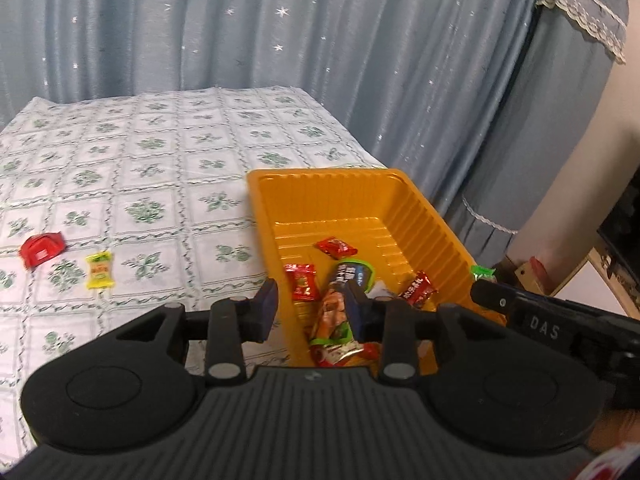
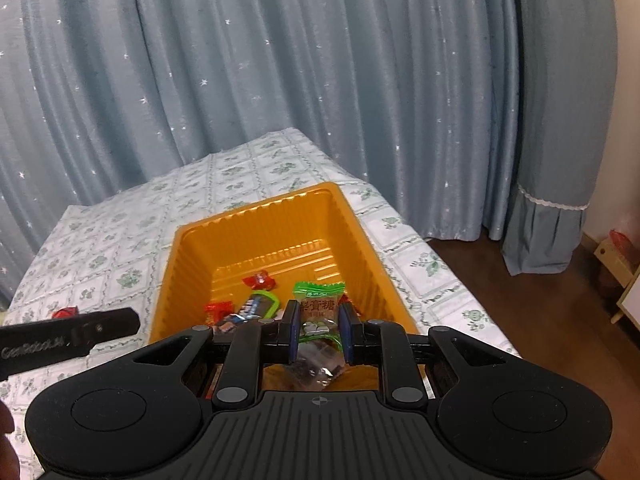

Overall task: Organize snacks
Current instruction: 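Open both tools to drop the dark bag and green-wrapped snack into the tray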

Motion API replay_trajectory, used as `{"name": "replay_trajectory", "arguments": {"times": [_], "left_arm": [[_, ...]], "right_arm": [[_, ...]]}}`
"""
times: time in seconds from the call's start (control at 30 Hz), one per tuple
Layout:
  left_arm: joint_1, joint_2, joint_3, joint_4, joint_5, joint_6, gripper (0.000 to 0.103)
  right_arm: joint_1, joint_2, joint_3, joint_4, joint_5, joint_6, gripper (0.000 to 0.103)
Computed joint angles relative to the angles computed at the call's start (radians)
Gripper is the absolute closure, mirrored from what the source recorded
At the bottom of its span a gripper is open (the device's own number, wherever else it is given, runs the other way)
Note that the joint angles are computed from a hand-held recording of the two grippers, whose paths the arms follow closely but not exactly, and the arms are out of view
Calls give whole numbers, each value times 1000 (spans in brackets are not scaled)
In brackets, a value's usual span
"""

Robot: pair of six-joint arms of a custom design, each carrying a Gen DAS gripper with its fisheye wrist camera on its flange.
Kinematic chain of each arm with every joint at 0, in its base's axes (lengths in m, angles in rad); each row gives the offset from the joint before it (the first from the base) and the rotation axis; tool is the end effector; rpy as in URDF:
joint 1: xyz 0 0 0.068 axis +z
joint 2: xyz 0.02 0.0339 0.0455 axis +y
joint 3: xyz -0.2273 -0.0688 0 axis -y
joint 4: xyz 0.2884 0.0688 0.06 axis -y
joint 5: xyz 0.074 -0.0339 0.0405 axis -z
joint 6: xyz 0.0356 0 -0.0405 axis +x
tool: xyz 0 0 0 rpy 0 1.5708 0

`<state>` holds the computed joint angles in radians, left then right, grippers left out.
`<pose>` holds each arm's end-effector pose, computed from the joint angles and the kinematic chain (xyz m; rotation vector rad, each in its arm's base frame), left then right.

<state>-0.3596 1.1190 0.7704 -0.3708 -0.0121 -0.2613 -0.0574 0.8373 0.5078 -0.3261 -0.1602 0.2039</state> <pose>0.2761 -0.1033 0.2037 0.1071 2.3069 -0.3066 0.2466 -0.0085 0.1793 0.2029 2.2197 0.2586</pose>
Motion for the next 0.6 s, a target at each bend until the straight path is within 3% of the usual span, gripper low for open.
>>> {"name": "replay_trajectory", "arguments": {"times": [0.2,0.3,0.33,0.37,0.43,0.6], "left_arm": [[27,-48,-33,-16,-2,-9,69],[36,-67,-48,-19,-5,-12,57],[40,-77,-56,-21,-5,-12,56],[44,-89,-65,-26,-5,-11,55],[52,-118,-83,-40,-2,-16,54],[69,-243,-142,-105,-1,-30,53]], "right_arm": [[20,55,22,46,-26,7,82],[-7,107,34,89,-103,46,82],[-15,126,44,87,-119,63,79],[-18,131,49,84,-118,74,62],[-29,108,33,92,-123,91,41],[-42,-1,0,21,-126,89,41]]}}
